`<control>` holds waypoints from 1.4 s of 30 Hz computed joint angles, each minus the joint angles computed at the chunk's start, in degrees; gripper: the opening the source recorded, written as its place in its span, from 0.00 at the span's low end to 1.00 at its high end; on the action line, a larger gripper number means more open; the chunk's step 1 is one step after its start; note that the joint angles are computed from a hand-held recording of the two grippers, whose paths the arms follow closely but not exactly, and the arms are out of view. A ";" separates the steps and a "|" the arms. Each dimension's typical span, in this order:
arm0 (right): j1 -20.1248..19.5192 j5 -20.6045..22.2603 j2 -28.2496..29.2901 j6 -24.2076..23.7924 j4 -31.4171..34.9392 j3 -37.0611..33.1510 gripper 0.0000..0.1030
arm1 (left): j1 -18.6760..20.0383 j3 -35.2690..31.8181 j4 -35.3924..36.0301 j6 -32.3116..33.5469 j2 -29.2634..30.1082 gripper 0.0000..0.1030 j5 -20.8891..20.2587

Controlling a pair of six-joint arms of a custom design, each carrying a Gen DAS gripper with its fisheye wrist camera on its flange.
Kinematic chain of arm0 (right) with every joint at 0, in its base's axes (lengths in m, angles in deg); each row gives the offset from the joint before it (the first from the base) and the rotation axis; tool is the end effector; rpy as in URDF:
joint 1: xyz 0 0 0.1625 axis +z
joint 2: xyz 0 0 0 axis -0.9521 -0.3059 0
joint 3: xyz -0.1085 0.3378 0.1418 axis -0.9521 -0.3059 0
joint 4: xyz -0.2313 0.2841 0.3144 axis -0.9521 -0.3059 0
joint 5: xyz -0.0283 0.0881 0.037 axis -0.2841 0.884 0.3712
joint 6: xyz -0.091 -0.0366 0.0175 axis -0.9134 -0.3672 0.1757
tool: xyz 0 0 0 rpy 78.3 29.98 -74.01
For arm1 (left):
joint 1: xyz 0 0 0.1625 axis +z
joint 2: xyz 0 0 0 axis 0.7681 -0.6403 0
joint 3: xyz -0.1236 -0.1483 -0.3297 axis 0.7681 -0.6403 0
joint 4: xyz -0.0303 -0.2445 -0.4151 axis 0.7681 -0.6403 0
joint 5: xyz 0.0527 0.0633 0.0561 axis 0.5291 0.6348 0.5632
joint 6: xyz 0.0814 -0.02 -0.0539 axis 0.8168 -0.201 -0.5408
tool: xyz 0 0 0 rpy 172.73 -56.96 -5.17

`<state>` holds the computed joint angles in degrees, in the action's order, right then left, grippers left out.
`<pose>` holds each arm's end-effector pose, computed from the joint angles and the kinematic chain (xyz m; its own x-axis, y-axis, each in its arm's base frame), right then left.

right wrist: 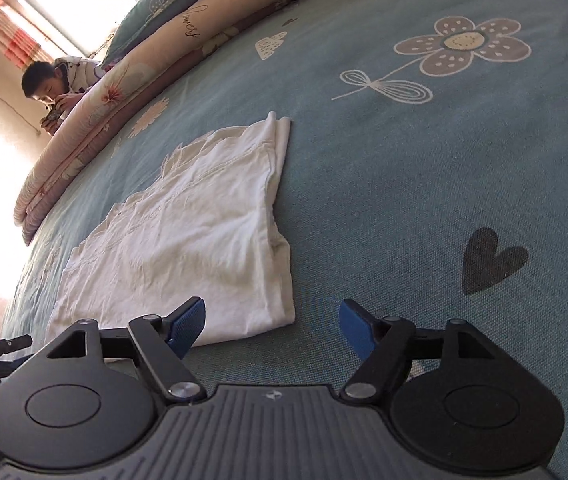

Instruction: Fold clothes

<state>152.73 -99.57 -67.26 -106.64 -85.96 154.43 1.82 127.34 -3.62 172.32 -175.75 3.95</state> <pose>0.0573 -0.4815 0.1610 -0.9600 -0.2486 0.1288 -0.2779 0.9029 -0.3280 0.0336 -0.2882 0.2877 -0.8775 -0.4571 -0.1451 -0.2190 0.6510 -0.7268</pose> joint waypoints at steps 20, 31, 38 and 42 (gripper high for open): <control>-1.93 8.85 6.66 2.68 -3.02 -2.50 0.83 | -6.76 3.56 9.57 -11.78 0.67 0.99 -7.37; 13.99 -17.54 12.64 -42.23 -26.20 3.37 0.84 | -22.41 15.93 30.73 -8.48 37.79 0.99 -23.27; 17.27 -22.85 24.27 -68.29 -45.72 3.11 0.83 | -18.48 19.40 39.38 -11.04 45.89 0.95 -34.66; 16.68 -19.69 28.08 -74.86 -53.33 2.94 0.83 | -18.24 22.97 46.99 -17.94 47.78 0.94 -38.06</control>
<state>169.41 -119.27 -39.19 -181.50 -139.29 157.37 -16.42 150.31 43.37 154.38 -127.97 -34.10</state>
